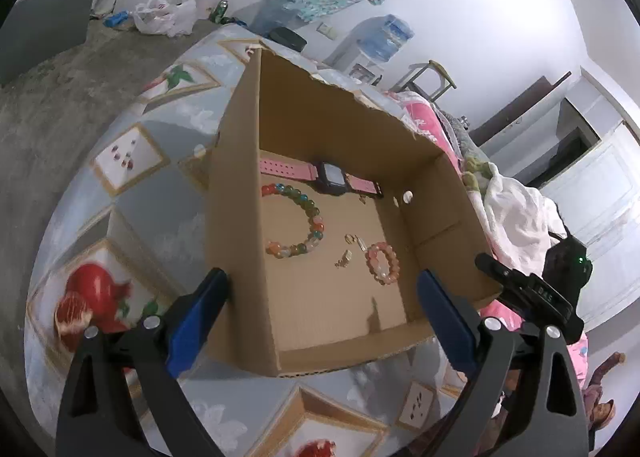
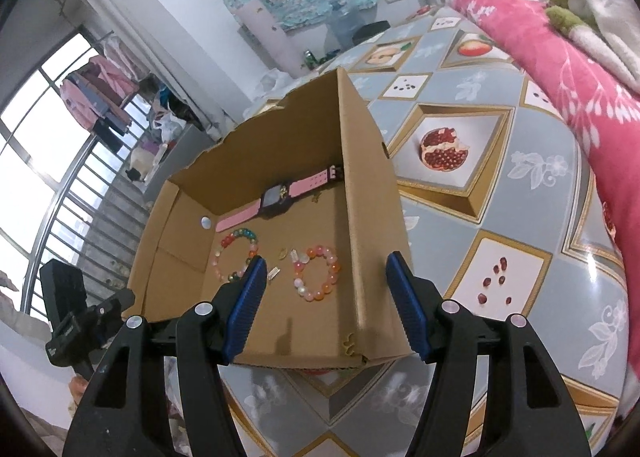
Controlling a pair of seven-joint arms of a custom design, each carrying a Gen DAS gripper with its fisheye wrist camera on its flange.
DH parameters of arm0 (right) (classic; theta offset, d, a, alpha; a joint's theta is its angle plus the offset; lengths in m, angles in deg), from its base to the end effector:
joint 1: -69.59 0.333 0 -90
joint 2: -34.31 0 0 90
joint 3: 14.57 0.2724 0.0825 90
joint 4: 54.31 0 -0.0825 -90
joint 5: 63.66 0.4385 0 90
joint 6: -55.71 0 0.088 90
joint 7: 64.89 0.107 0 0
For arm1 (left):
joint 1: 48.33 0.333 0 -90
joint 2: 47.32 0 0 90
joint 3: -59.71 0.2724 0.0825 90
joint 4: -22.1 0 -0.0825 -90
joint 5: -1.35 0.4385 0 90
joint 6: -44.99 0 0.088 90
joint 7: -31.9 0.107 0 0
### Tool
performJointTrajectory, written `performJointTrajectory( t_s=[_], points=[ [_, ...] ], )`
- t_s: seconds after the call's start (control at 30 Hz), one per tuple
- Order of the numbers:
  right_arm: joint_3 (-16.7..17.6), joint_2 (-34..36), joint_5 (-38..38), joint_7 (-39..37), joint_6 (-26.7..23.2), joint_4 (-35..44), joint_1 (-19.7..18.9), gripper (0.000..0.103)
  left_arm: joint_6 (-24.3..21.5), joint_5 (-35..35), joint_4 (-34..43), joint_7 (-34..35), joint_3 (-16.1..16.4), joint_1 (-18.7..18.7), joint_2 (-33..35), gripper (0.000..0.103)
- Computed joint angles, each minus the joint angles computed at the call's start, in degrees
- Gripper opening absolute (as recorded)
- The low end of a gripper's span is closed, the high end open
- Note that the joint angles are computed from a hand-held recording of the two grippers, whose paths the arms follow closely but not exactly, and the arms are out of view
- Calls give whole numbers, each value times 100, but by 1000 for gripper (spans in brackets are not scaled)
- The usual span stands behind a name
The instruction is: Organize jewelry
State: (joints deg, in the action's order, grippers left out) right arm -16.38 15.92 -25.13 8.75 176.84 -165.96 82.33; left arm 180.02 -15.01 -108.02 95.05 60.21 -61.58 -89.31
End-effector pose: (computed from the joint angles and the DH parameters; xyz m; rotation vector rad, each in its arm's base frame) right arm 0.5479 0.1330 0.6317 -1.8566 1.4229 0.1212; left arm 0.4411 -0.1026 0.6791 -2.2850 1.5788 -1.2639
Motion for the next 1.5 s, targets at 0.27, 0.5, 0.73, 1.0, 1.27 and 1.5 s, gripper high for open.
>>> performJointTrajectory(
  t_s=[0.27, 0.5, 0.73, 1.0, 1.27, 1.5],
  points=[
    [-79, -443, 34, -67, -104, -417, -11, 60, -153, 99, -431, -418, -168, -54, -658, 92],
    [-39, -838, -120, 26, 46, -754, -52, 60, -175, 603, -512, -623, -406, 3, -884, 93],
    [230, -2183, -861, 373, 971, -1851, -176, 66, -281, 1825, -373, -994, -1053, 206, -1168, 97],
    [426, -3392, -1466, 676, 1288, -2726, 25, 88, -772, 2869, -70, -1781, -1631, 412, -1256, 98],
    [844, -3458, -2203, 1074, 1099, -2762, 91, 95, -1671, 3647, 422, -1918, -1891, 311, -891, 98],
    [947, -3403, -2683, 1262, 1019, -2807, 95, 95, -2260, 3333, 573, -2067, -1710, 25, -541, 97]
  ],
)
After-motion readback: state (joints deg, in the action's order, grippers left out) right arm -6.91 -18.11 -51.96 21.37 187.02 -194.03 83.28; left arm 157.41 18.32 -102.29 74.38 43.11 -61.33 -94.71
